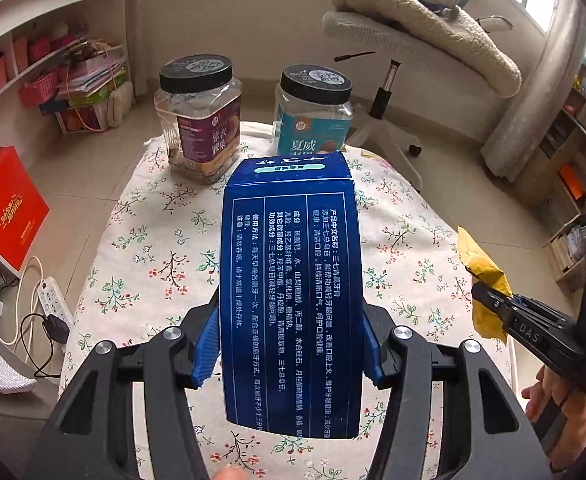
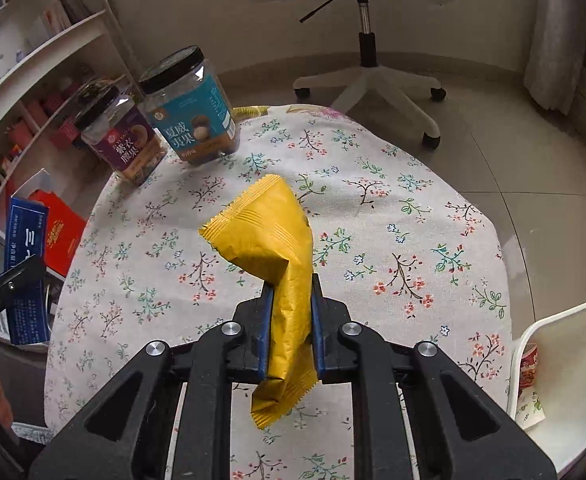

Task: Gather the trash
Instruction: 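Carry both items over the white bin and open both tools to drop them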

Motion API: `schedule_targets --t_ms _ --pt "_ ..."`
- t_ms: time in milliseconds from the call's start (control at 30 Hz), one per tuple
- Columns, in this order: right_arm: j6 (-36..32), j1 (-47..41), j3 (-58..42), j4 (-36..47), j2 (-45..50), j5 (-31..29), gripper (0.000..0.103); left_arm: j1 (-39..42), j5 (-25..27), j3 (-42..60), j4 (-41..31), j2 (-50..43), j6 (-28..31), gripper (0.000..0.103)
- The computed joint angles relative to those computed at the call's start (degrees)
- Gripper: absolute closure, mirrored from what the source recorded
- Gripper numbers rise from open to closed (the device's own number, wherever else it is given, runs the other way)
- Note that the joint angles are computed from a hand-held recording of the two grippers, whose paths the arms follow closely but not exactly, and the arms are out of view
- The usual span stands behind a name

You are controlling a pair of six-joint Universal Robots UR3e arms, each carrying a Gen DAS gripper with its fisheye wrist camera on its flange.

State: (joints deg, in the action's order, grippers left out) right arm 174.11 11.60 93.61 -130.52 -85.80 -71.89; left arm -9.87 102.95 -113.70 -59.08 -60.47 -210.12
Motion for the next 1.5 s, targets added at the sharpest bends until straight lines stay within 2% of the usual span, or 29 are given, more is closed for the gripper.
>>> schedule_targets --t_ms 200,300,400,467,533,633,1000,1033,1100,1133,1167,1233,1333,1500 --pt "0.60 -0.30 8.54 -2.85 -12.99 -0.34 0.088 -11.95 9.49 4.29 3.21 -7.17 -5.63 0.048" --pt "1.35 -1.48 14.13 -8.51 -18.38 -2.30 0.088 -19.53 17.48 7.65 3.78 -12.68 -9.47 0.048" --pt "2.43 -3.10 17.85 -12.88 -21.58 -3.40 0.088 -25.33 23.76 11.40 3.49 -18.11 -13.03 0.047" --pt "2.41 -3.18 19.76 -16.70 -22.78 -5.94 0.088 -28.01 26.22 13.83 3.50 -21.38 -14.48 0.047" --pt "2.20 -4.74 20.52 -17.13 -24.06 -5.79 0.088 -30.03 28.28 16.32 3.77 -24.53 -14.95 0.047" --pt "0.83 -7.56 22.30 -17.72 -26.90 -5.84 0.088 -31.56 28.96 19.97 4.34 -28.50 -14.88 0.047" --pt "-9.79 -35.67 24.79 -1.56 -39.55 3.59 0.087 -34.93 26.41 31.13 6.75 -40.39 -11.75 0.048" --pt "-11.06 -38.54 24.60 0.32 -40.12 4.38 0.085 -35.22 25.97 32.16 6.82 -41.42 -11.45 0.047" --pt "-13.03 -43.32 24.64 3.25 -41.22 5.28 0.073 -35.63 24.87 33.92 7.31 -43.27 -10.63 0.047" --pt "-13.97 -46.33 24.81 5.12 -42.40 6.76 0.060 -35.88 24.38 34.87 7.44 -44.23 -10.24 0.047" --pt "-14.74 -48.74 24.62 6.59 -43.11 7.59 0.039 -36.11 23.82 35.88 7.55 -45.17 -9.84 0.047" --pt "-15.30 -54.04 25.29 7.89 -45.82 9.49 0.019 -36.51 22.12 37.70 8.68 -46.97 -8.37 0.047" --pt "-15.66 -60.48 24.36 9.85 -47.24 12.73 0.010 -37.46 20.34 43.21 9.12 -51.55 -6.32 0.047" --pt "-16.10 -71.86 21.94 15.30 -48.99 19.80 0.007 -38.62 10.91 60.91 6.47 -64.57 -6.50 0.047"
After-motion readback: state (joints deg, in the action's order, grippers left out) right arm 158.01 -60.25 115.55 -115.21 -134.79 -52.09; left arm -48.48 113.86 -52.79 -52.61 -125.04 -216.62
